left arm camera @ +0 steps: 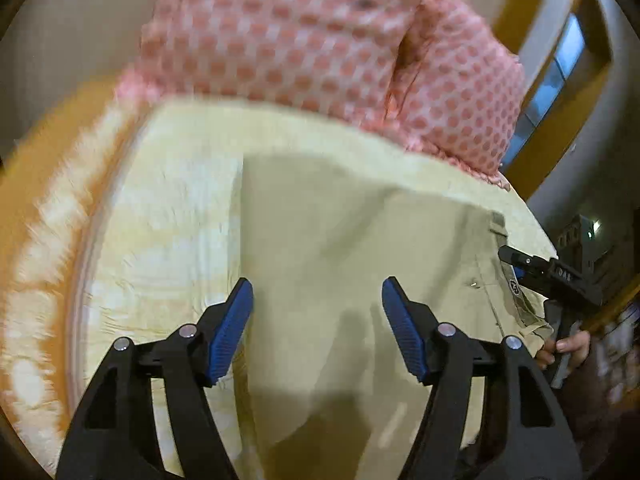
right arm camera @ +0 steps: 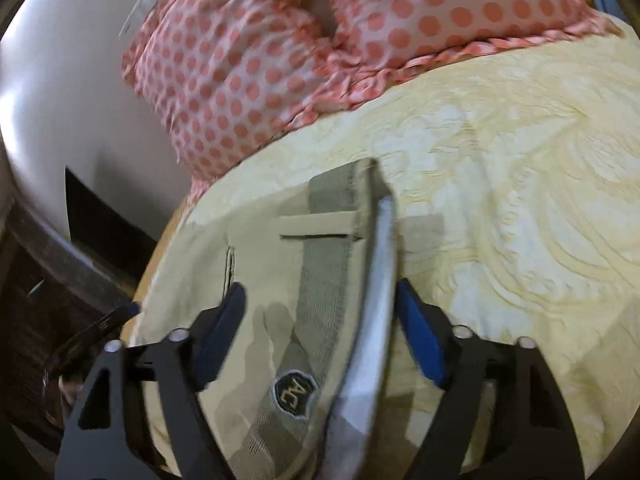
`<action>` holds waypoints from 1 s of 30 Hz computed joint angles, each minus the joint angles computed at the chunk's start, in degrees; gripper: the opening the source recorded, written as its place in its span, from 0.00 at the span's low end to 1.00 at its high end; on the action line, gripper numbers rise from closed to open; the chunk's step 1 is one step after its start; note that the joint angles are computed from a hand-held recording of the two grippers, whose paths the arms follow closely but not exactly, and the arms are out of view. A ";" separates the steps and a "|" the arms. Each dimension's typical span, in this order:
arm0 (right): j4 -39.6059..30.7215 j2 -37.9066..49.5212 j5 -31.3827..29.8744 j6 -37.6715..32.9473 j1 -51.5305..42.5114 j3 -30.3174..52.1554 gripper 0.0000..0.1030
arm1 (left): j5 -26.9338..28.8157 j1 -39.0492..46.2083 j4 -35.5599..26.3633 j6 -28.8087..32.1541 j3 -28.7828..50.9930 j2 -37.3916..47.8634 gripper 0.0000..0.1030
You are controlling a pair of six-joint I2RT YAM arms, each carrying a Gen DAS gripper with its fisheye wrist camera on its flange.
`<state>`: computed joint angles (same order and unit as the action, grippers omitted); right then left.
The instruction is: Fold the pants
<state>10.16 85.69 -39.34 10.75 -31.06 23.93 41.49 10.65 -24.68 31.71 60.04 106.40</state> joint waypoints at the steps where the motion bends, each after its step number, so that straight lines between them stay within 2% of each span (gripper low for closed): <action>1: -0.78 -0.15 0.78 -0.97 0.52 0.21 0.72 | -0.57 -0.48 -2.20 0.93 2.95 3.07 0.64; 2: -1.69 -0.22 0.98 -1.88 0.73 0.55 0.70 | -0.90 -1.14 -3.34 1.13 4.20 3.88 0.66; 4: -2.51 -0.01 0.63 -3.05 0.46 0.68 0.54 | -0.55 -2.65 -5.20 1.55 7.22 6.14 0.74; 6: -3.10 1.07 -0.74 -4.82 -0.14 0.97 0.47 | -0.22 -3.46 -7.82 2.85 7.56 5.72 0.80; 7: -3.57 1.63 -2.08 -5.90 -0.89 1.19 0.37 | -0.69 -3.81 -8.94 3.41 7.94 5.85 0.83; 9: -7.14 5.52 -8.22 -8.32 -3.19 3.61 0.29 | -2.62 -4.45 -8.71 3.23 7.74 5.46 0.84; 11: -9.45 7.00 -8.94 -8.05 -4.33 5.29 0.29 | -8.08 -5.38 -3.63 -1.40 4.69 2.27 0.79; 12: -9.56 6.60 -8.29 -7.18 -4.10 5.42 0.31 | -8.52 -4.59 -3.12 -1.83 4.44 1.83 0.79; 15: -6.12 5.10 -6.85 -6.25 -2.13 3.72 0.41 | -4.68 -2.71 -9.23 -0.69 9.23 6.22 0.81; 17: -6.24 3.60 -4.95 -6.65 -0.58 3.35 0.45 | -4.05 -3.29 -7.98 0.53 7.96 5.51 0.84; 18: -5.98 3.26 -4.69 -6.64 -0.27 3.06 0.44 | -3.75 -3.64 -8.14 0.84 7.65 5.25 0.84; 19: -6.40 3.59 -5.57 -7.28 -0.51 3.11 0.33 | -3.73 -4.28 -7.38 0.61 6.76 4.55 0.83; 20: -7.75 4.83 -7.55 -8.26 -1.07 3.88 0.26 | -4.48 -5.00 -5.98 -0.10 5.97 3.96 0.69; 21: -9.43 7.24 -12.52 -9.28 -2.72 5.06 0.20 | -4.44 -5.34 -6.31 0.42 5.86 3.49 0.49; 22: -10.59 8.55 -15.68 -9.79 -4.07 5.81 0.18 | -4.55 -5.67 -7.14 0.22 6.87 3.90 0.25; 23: -12.18 9.28 -17.89 -10.44 -5.07 6.87 0.18 | -3.29 -5.46 -10.30 0.57 9.32 4.76 0.11; 26: -12.95 9.07 -18.52 -8.67 -4.94 9.19 0.17 | -2.08 -6.63 -9.27 -0.68 11.70 5.19 0.09; 28: -11.08 8.84 -17.12 -5.88 -3.90 11.79 0.17 | -2.48 -8.56 -5.61 -3.38 12.43 4.48 0.09; 30: -4.48 9.25 -14.51 0.13 -2.83 13.99 0.16 | -2.94 -11.18 -0.39 -8.94 14.81 5.41 0.09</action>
